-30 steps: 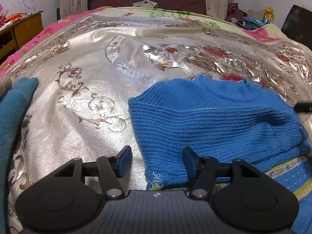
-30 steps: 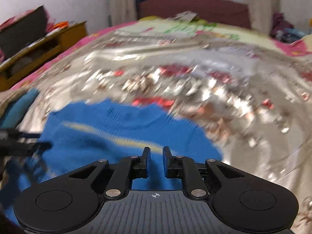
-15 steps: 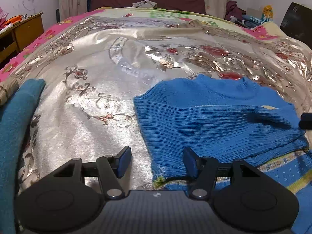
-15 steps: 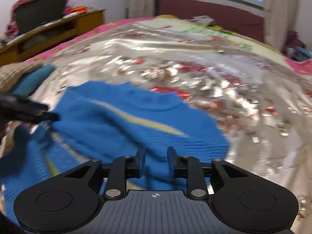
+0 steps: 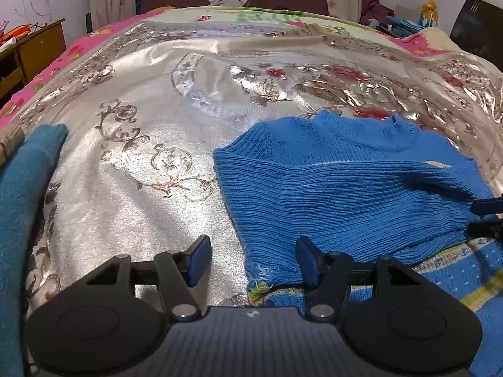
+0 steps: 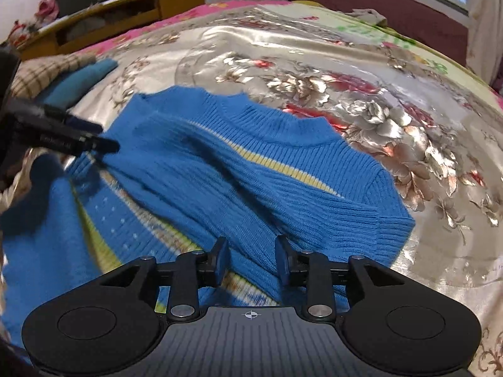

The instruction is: Fold small clothes

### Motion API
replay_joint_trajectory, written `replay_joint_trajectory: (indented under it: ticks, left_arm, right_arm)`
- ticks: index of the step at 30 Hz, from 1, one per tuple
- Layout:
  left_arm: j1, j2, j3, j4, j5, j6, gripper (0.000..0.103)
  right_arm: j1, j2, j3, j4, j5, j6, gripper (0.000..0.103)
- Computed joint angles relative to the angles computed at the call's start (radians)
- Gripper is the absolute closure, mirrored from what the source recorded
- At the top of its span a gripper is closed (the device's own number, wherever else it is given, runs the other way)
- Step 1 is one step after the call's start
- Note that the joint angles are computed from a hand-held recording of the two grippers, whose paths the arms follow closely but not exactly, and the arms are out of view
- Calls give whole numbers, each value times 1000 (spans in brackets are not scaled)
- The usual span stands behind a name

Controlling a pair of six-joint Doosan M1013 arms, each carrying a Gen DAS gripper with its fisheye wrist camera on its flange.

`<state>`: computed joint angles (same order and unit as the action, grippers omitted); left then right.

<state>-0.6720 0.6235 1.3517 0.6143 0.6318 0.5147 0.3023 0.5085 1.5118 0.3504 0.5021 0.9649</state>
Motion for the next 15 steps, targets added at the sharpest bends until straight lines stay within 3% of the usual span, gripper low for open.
replay_joint_trajectory:
  ticks: [5, 8, 10, 12, 15]
  left_arm:
    - [-2, -2, 0, 6, 5, -1, 39]
    - [-5, -7, 4, 19, 5, -6, 39]
    - [-5, -11, 8, 25, -2, -13, 39]
    - [-5, -14, 12, 31, -17, -21, 39]
    - [-4, -14, 12, 22, -31, -9, 39]
  right_arm:
    - [12, 15, -12, -75, -7, 38, 72]
    - [15, 14, -16, -96, 2, 64, 87]
    - [11, 6, -19, -73, 25, 81, 93]
    - [1, -4, -15, -5, 48, 55, 95]
    - [0, -7, -15, -9, 66, 63, 95]
